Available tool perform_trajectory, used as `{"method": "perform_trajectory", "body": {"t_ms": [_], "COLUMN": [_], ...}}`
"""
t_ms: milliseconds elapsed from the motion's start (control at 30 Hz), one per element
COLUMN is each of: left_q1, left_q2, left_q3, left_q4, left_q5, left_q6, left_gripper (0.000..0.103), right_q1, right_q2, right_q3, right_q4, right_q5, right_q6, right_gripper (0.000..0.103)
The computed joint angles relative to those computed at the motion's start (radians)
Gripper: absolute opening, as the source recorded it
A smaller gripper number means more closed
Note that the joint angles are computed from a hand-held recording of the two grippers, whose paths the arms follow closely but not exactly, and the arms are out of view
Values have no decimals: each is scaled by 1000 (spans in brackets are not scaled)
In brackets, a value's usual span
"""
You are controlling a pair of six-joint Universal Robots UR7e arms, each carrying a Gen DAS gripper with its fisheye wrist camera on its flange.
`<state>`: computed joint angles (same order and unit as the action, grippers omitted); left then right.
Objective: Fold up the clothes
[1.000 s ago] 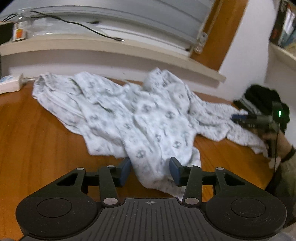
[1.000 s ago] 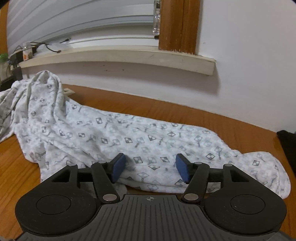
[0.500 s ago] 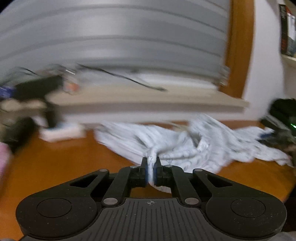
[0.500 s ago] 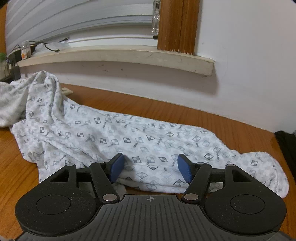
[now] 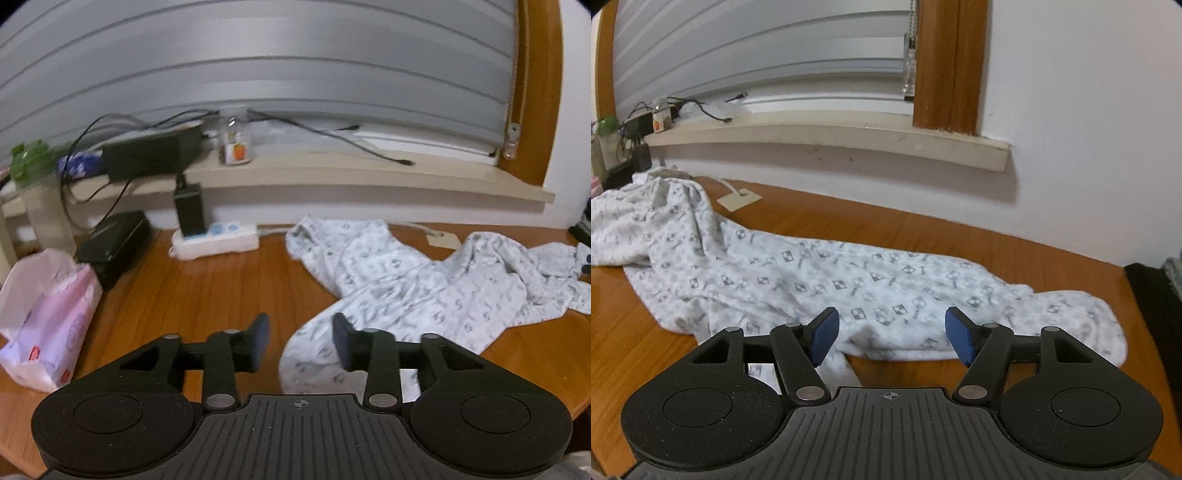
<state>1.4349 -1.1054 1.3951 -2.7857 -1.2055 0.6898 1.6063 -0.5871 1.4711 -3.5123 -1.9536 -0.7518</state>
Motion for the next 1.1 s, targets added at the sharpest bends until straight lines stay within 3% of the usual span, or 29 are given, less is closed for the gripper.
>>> {"method": "perform_trajectory", "body": {"t_ms": [100, 267, 633, 833, 1100], "left_q1": [-13, -48, -96, -133, -192], "left_q2": [14, 91, 246, 363, 524], "left_q3": [10, -37, -105, -241, -439], "left_q4": [-13, 24, 105, 172, 392], "left_q5": [-38, -104, -193, -208, -248], "left_q6": [11, 31, 60, 115, 161], "left_gripper": [52, 53, 59, 67, 71], "right_q1": [0, -6, 2, 1, 8], "right_q2": [-31, -63, -23, -35, -79], "right_q3": [47, 93, 22, 63, 153], "right_q4": [-4, -34, 24, 11, -7], "right_q5": [-20, -65, -87, -65, -47], "right_q6": [-4, -16, -32, -11, 10], "right_gripper": [63, 64, 64, 64, 64]}}
